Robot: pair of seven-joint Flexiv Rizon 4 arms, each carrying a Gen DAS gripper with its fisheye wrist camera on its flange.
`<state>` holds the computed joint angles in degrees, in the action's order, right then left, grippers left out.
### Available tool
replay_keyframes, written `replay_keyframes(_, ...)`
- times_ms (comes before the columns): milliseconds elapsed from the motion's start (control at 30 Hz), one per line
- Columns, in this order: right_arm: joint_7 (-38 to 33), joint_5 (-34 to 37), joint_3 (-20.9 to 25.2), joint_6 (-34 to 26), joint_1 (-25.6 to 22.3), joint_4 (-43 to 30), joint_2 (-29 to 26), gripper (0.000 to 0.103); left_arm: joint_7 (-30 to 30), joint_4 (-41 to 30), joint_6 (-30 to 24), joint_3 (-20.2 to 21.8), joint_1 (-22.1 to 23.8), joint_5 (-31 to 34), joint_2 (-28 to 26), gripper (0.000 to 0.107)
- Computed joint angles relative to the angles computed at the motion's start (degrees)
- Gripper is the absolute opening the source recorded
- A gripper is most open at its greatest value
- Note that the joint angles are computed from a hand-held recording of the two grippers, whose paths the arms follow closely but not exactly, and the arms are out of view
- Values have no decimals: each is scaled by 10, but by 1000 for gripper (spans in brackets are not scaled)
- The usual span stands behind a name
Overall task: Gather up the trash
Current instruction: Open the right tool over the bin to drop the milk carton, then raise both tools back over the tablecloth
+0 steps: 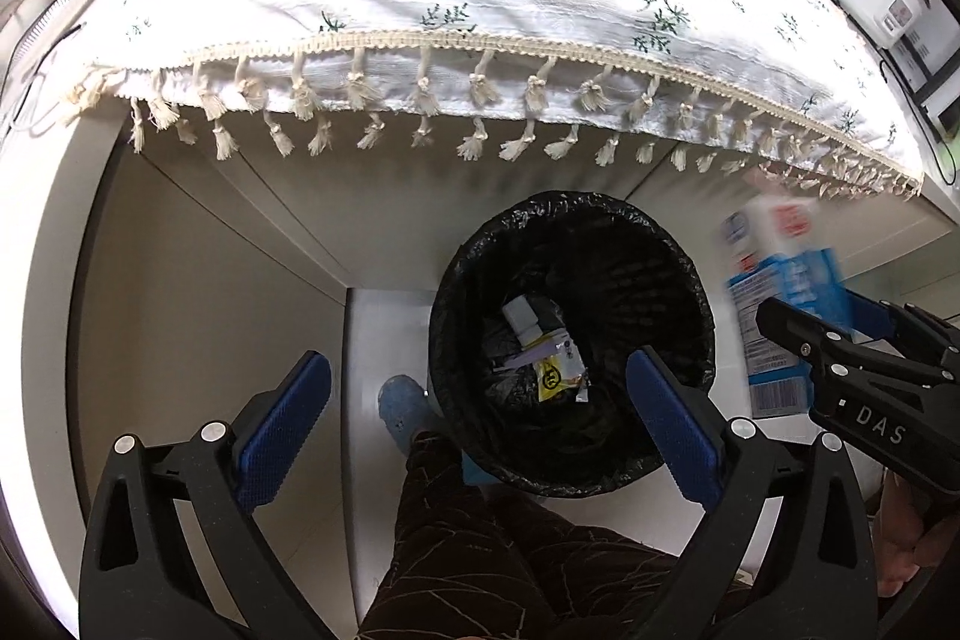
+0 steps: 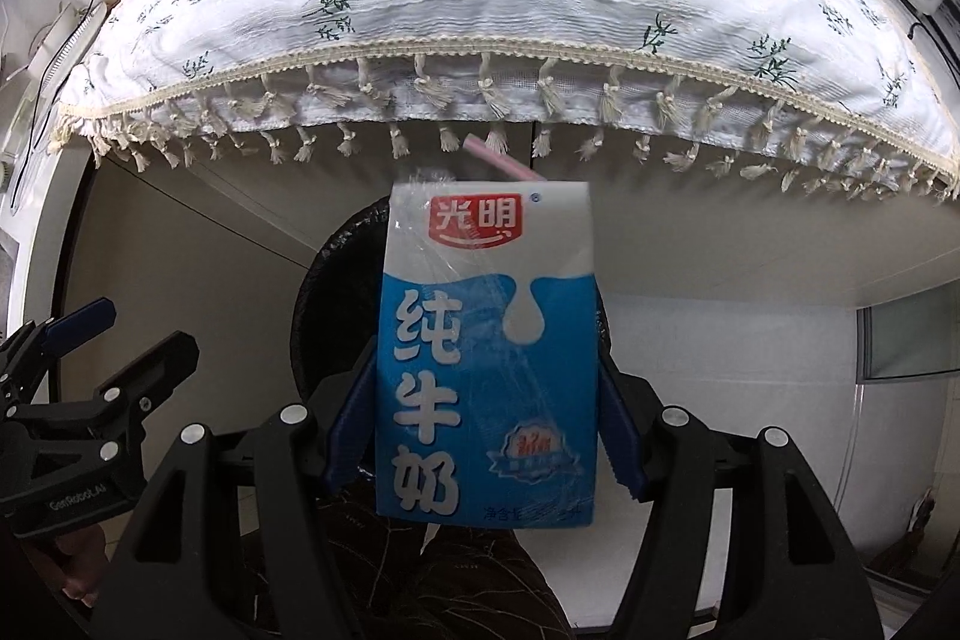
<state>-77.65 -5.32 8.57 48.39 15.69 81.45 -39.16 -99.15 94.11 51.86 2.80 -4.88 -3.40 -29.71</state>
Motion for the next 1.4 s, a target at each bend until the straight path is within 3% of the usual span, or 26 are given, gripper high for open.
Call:
replay_keyframes(100, 15, -7, -9, 18, 6, 2, 1, 80, 2, -5, -4, 0, 1, 0, 0, 97)
replay_keyframes(300, 41, -30, -22, 33, 12, 9, 18, 92, 4, -17, -14, -1, 2, -3, 7, 97)
replay_keyframes(667, 32, -36, -19, 31, -13, 6, 59, 94, -15, -52, -48, -4, 1, -5, 40, 97)
replay_keyframes(867, 48, -52, -30, 29, -4, -9, 64, 94, -18, -84, -78, -5, 1, 5, 46, 97)
replay_keyframes(1400, 81, -67, -44, -16, 13, -143, 4, 94, 39, -203, -113, -9, 34, -13, -16, 96)
